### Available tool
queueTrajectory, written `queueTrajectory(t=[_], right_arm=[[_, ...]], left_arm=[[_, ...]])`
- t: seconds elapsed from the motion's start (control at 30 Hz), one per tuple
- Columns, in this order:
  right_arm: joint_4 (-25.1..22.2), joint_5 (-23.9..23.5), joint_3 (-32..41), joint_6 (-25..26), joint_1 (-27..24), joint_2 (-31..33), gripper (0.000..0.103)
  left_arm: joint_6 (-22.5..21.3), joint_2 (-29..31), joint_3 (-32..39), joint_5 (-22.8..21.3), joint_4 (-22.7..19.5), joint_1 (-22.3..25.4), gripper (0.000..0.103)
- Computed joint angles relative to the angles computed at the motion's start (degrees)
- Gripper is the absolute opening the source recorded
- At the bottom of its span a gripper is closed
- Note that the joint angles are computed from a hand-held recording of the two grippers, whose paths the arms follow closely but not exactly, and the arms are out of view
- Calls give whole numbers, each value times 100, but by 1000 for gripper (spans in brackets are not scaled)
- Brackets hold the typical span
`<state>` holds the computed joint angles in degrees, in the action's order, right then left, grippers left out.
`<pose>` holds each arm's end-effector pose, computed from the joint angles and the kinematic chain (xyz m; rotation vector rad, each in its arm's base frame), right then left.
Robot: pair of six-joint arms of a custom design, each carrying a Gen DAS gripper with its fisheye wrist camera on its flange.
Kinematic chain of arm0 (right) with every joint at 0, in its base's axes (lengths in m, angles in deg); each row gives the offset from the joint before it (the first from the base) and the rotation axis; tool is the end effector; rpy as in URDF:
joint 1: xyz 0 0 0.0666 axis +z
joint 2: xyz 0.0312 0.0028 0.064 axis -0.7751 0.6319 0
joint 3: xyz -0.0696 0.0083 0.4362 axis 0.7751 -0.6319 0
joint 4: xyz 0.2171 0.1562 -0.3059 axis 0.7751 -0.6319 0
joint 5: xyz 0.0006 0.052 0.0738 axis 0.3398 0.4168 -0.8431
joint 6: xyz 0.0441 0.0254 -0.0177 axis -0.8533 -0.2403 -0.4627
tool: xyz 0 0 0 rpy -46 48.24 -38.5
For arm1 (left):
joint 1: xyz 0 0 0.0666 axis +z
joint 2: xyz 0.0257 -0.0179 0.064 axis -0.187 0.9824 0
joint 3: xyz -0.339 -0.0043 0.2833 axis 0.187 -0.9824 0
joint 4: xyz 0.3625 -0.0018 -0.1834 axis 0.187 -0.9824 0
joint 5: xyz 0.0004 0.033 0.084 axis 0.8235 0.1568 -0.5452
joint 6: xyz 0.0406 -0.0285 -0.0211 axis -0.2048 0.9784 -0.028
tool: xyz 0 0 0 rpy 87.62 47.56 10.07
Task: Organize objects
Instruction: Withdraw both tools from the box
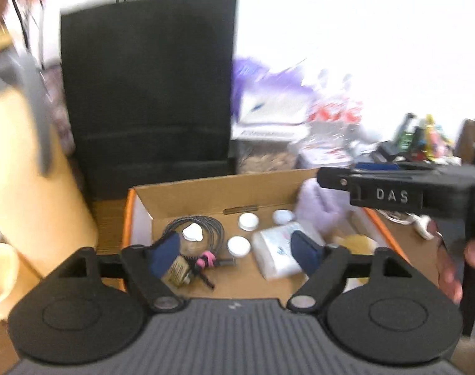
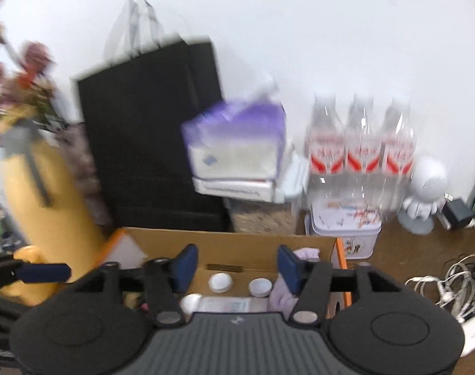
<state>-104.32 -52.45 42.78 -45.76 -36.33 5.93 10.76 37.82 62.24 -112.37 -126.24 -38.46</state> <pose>0.4880 0.1392 0.4170 -0.5797 2.0966 0.5095 0.3670 -0.1765 0.4640 -0.1549 2.2639 0.0163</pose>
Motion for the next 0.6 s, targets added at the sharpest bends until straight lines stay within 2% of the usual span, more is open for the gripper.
queueTrajectory(t=[0.03,0.13,0.23,0.3,0.33,0.4,0.43,0.47,0.53,0.6], right_arm=[[-21,-105,-135,93,-57,-203,72],[-306,-466,-602,414,-325,-909,73],[-814,-1303,-1148,800,-814,-1748,77],[-1117,-1735,-1590,1414,-1176,-2326,84],[-1271,-1749,-1791,1719,-1300,-2631,84],[-1565,-1739,-2261,2472,-1611,-3303,84],[-1742,-1863,-2458,2807,-1817,-3601,85],[-2044,-2050,-2607,3167,-2071,-3887,86],[-2927,-2588,-2779,3918,-2689,-4288,90],[-3992,-2955,-2811,4839,-3278,-4458,90]], left_arm=[[2,-235,-81,-159,-87,-236,84],[335,-1062,-475,-803,-310,-1079,94],[1137,-1724,-851,-1652,-728,-2175,103],[1738,-1993,-1036,-2109,-1221,-2956,103],[2110,-2039,-1100,-2305,-1555,-3304,103],[3302,-1954,-1182,-2723,-2479,-4056,103],[3811,-1920,-1188,-2816,-2904,-4321,103],[4532,-1832,-1182,-2880,-3426,-4660,103],[5708,-1637,-1179,-2840,-4205,-5248,103],[6690,-1408,-1178,-2766,-4756,-5788,103]])
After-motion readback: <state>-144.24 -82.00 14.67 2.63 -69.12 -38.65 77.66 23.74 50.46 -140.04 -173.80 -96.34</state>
